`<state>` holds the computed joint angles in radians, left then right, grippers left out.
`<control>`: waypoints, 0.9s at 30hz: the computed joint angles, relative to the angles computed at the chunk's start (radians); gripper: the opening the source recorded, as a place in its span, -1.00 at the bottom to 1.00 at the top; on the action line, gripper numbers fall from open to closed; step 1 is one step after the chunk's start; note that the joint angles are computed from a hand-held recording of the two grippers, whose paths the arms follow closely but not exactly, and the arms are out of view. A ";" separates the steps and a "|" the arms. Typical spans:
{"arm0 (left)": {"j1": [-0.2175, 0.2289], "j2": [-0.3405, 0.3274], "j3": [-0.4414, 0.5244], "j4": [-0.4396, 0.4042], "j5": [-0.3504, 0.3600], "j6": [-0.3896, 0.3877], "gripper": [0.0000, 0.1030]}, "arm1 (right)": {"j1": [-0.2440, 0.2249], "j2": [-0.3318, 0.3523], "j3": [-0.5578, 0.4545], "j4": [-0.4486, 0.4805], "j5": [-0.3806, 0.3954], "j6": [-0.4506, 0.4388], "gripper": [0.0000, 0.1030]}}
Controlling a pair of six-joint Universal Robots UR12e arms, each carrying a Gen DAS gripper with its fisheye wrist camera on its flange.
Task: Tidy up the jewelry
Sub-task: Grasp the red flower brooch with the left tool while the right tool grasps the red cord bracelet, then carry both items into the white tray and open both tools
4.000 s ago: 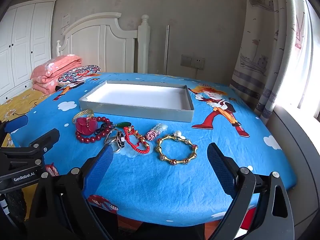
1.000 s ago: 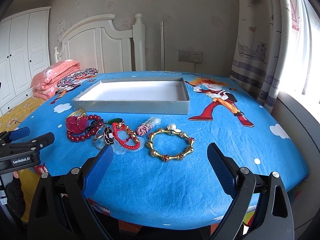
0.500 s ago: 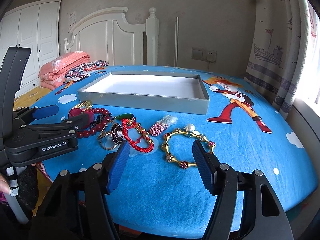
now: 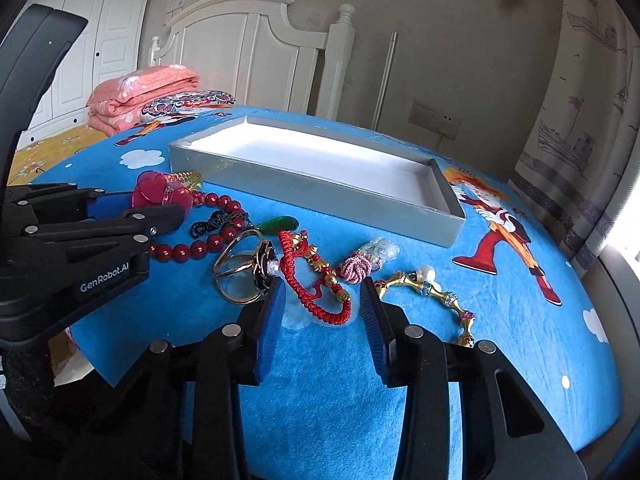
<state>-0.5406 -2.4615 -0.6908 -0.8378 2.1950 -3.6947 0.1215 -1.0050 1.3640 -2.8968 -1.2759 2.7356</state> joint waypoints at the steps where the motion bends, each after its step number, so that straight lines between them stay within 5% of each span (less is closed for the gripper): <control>1: 0.000 0.003 -0.007 0.006 0.000 0.000 -0.45 | 0.001 0.001 -0.002 0.003 -0.003 -0.004 -0.38; 5: -0.003 0.018 -0.039 0.048 0.016 0.004 -0.46 | -0.001 0.001 0.004 -0.017 0.015 -0.006 -0.79; 8: -0.007 0.028 -0.061 0.094 0.043 0.025 -0.46 | -0.006 -0.001 0.006 -0.039 0.031 0.015 -0.86; 21: -0.018 0.054 -0.107 0.102 0.053 0.010 -0.46 | -0.022 -0.013 0.020 -0.069 0.070 0.092 -0.88; 27: -0.028 0.037 -0.077 0.069 0.114 0.003 -0.46 | -0.029 -0.017 0.023 -0.113 0.089 0.139 -0.88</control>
